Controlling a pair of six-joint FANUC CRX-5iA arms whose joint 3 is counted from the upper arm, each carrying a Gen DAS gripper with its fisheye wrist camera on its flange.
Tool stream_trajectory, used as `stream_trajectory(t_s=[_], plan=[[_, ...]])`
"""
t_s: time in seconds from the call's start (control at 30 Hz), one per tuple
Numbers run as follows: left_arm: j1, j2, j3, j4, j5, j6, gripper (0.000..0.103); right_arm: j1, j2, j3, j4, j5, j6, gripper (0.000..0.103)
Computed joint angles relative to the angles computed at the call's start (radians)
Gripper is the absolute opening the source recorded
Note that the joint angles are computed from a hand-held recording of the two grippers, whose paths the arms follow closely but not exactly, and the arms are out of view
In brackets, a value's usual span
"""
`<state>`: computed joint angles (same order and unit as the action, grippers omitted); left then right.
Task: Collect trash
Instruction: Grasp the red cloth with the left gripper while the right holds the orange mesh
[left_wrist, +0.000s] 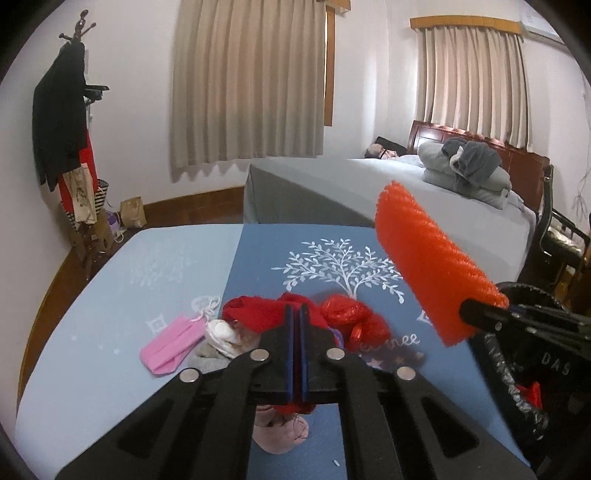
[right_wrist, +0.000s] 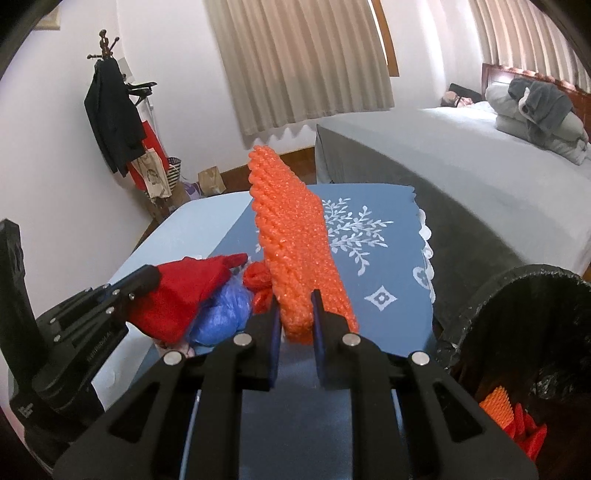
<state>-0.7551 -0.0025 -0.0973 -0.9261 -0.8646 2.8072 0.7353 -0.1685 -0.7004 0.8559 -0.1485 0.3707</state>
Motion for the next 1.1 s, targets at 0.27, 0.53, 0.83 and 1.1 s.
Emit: stream_trajectory(t_s=[0.27,0.53,0.83,1.1], plan=[[0.021,0.029,-0.003,0.066,-0.015,-0.063,0.003,0.031,0.006,0.022,-0.125,-0.041,0.098,0.015],[0.042,0.054,-0.002,0.096,-0.036,-0.072,0.031,0.051,0.031,0.047,-0.212,-0.076,0.165,0.015],[0.059,0.095,0.022,0.123,-0.024,-0.131,0.023,0.058,0.046,0.065,-0.262,-0.092,0.214,0.015],[0.030,0.032,-0.014,0.040,0.011,-0.046,0.003,0.050,0.032,0.054,-0.230,-0.082,0.190,0.015]])
